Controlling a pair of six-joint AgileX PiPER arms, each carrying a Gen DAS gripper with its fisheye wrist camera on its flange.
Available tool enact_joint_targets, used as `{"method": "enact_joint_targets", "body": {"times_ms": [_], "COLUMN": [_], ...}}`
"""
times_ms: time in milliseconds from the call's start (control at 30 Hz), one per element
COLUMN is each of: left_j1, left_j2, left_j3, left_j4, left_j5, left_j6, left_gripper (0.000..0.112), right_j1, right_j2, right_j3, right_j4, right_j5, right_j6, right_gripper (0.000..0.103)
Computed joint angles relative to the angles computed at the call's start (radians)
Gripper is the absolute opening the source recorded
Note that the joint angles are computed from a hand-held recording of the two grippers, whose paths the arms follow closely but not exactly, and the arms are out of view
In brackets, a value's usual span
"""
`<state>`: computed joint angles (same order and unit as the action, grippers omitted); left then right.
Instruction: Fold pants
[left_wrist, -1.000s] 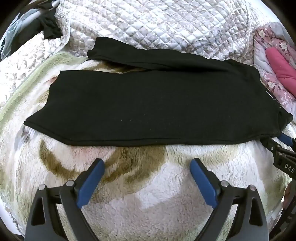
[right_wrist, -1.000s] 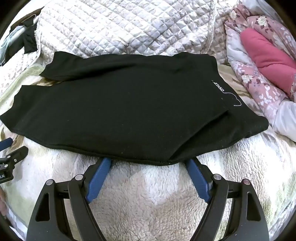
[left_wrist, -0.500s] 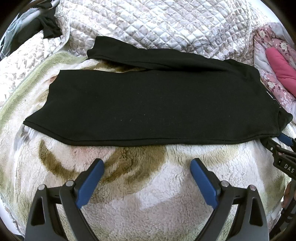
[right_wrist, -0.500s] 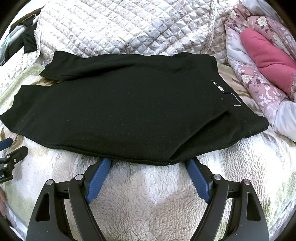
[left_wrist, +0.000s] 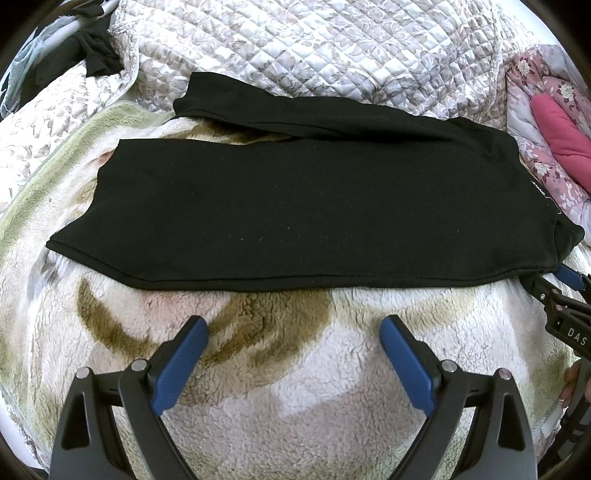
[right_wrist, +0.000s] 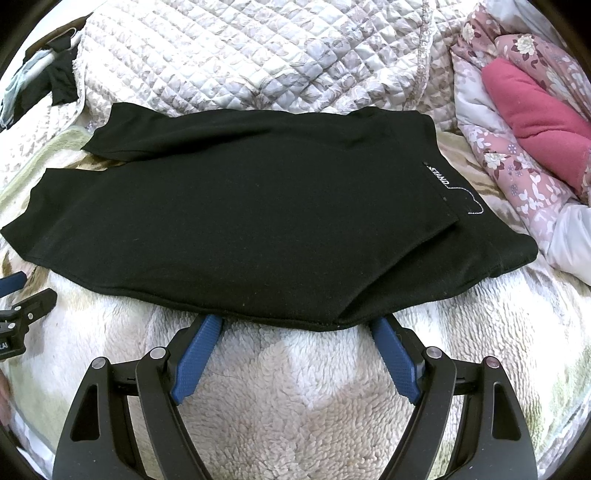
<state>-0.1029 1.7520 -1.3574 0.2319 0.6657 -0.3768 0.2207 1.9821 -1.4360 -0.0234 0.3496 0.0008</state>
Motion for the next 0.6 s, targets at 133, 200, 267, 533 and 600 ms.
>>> {"method": "enact_joint_targets", "body": {"times_ms": [133,200,267,533,600], "left_j1": [0.002,0.001,0.002,0.003,0.003], "left_j2": [0.001,0.001,0.001,0.002,0.002], "left_j3": [-0.003,-0.003,-0.004,-0.004,-0.004], "left_j4": [-0.004,-0.002,-0.004,-0.005,-0.005], "left_j5": [0.002,0.002,0.003,0.003,0.003], "left_j6": [0.005,0.003,0.006,0.007,0.007], "left_gripper": [0.096,0.096,0.096,0.096,0.096], "right_j1": [0.001,0.002,0.002,0.003,0.002], "right_j2": [0.001,0.002,-0.001,0.000,-0.001], "right_j3": [-0.004,-0.005,-0.002,-0.001,0.001], "right_j4": [-0.005,-0.008,-0.011,-0.017,-0.015], "right_j5": [0.004,0.005,0.004,0.004,0.002], "right_j6": [0.007,0.010,0.013,0.017,0.015], "right_gripper": [0.081,0.081,0.081,0.081,0.081]}}
